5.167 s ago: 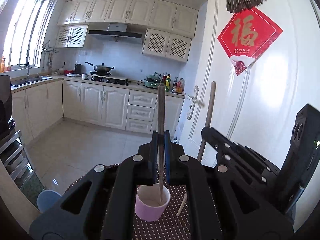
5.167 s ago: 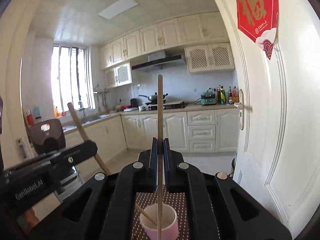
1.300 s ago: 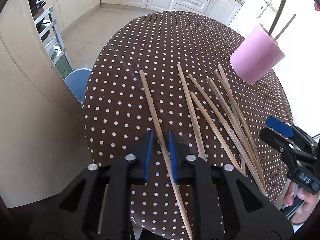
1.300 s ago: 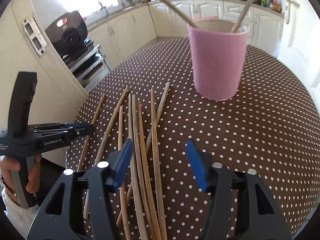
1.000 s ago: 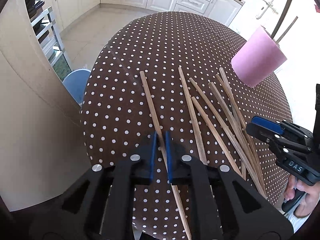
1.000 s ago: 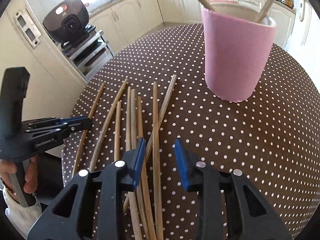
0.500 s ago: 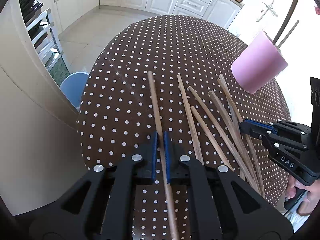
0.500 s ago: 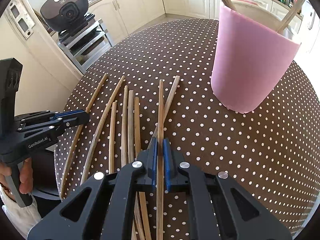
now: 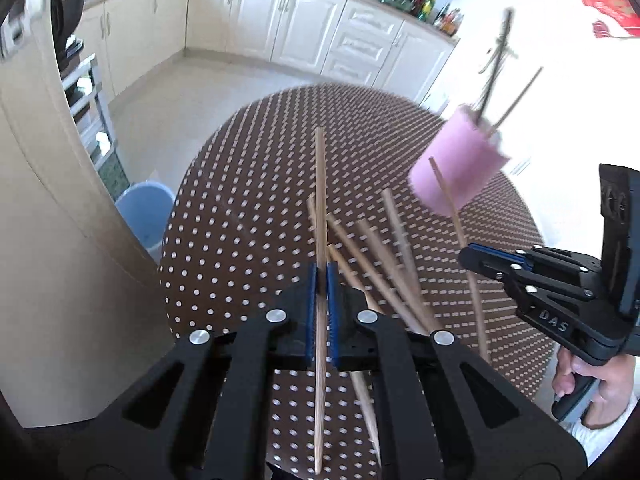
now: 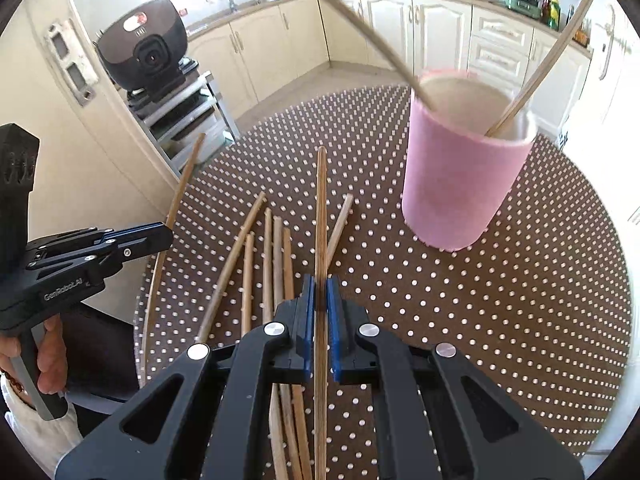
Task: Organize utensils
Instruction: 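Carry the chopstick up over the pink cup with the left gripper while the right gripper carries its chopstick there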
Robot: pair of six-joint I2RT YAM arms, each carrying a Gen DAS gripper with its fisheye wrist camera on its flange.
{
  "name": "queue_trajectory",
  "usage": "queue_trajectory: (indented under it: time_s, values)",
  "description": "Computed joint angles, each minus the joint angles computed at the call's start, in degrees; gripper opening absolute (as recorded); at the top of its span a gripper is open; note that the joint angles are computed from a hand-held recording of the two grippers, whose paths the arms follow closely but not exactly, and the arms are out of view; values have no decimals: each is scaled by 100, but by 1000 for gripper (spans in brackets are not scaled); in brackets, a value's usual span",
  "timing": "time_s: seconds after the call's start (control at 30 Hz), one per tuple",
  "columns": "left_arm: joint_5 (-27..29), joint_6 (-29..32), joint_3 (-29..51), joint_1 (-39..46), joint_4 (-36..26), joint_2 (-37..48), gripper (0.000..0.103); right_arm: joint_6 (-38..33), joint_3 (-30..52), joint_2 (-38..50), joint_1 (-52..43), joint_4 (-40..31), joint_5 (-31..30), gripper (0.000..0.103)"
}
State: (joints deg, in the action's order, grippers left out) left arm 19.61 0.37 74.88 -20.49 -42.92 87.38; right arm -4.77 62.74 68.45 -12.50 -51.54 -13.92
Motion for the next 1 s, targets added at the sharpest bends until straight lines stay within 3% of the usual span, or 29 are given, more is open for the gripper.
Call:
queue_trajectory:
  time_s: [0.47, 1.0]
  values:
    - [179, -174, -184, -462, 52, -1380, 6, 22, 128, -1533, 67, -264, 43, 5]
    - [29, -343, 183, -1163, 209, -1818, 6, 161, 183, -2399, -629, 294, -250, 5]
